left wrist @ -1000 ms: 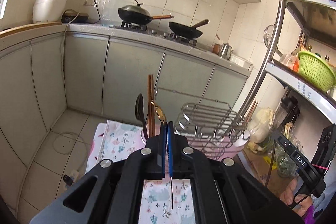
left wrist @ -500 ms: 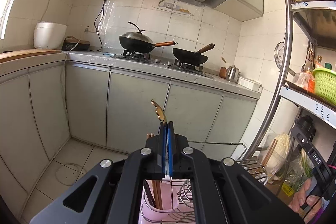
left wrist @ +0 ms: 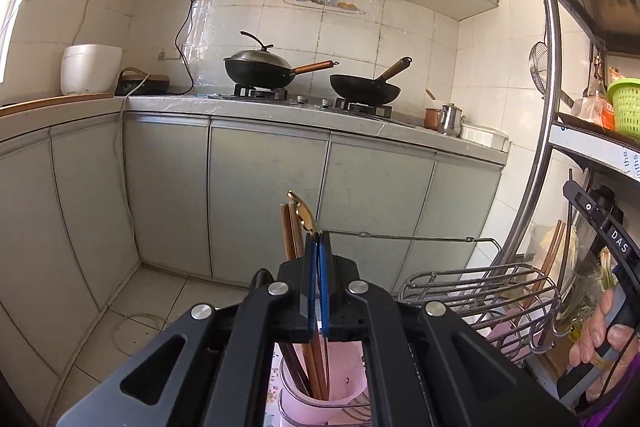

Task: Organize utensils
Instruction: 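Lower the gold spoon into the pink cup with the left tool while the right tool inserts the chopstick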

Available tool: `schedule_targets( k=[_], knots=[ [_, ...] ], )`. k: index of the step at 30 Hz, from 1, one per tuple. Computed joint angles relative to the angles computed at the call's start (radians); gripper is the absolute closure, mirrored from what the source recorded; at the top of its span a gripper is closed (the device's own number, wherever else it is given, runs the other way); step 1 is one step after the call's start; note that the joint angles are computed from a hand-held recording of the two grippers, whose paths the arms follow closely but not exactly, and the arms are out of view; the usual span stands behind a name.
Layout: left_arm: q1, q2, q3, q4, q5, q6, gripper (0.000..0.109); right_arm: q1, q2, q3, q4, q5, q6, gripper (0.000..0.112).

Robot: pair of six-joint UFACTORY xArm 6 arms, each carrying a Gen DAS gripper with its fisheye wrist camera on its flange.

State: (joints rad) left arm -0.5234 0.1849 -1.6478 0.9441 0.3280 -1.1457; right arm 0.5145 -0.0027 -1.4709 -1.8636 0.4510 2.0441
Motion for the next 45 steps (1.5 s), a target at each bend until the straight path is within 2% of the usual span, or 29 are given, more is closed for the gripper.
schedule_targets(
  k=[5, 11, 18, 24, 32, 35, 38, 45],
  knots=[
    [0.009, 0.003, 0.018, 0.007, -0.031, -0.012, 0.107, 0.001, 0.038, -0.035, -0.015, -0.01, -0.013, 0.108],
    [0.009, 0.008, 0.041, -0.028, -0.045, 0.023, 0.107, -0.001, 0.037, -0.001, 0.022, -0.023, -0.019, 0.108],
    [0.003, -0.001, 0.085, -0.068, -0.05, 0.051, 0.107, 0.008, 0.029, 0.048, 0.171, -0.037, -0.121, 0.108],
    [-0.007, -0.009, 0.108, -0.165, -0.032, 0.134, 0.107, 0.014, 0.025, 0.081, 0.326, -0.054, -0.234, 0.108],
    [-0.018, -0.011, 0.124, -0.308, 0.0, 0.248, 0.106, 0.018, 0.011, 0.104, 0.467, -0.054, -0.334, 0.107],
    [-0.023, -0.014, 0.124, -0.312, 0.017, 0.258, 0.098, 0.018, 0.002, 0.114, 0.504, -0.068, -0.362, 0.107],
    [-0.024, -0.023, 0.136, -0.335, 0.017, 0.272, 0.085, 0.012, 0.001, 0.12, 0.566, -0.096, -0.401, 0.106],
    [-0.025, -0.049, 0.168, -0.39, 0.006, 0.31, 0.08, 0.001, -0.006, 0.144, 0.729, -0.142, -0.512, 0.104]
  ],
)
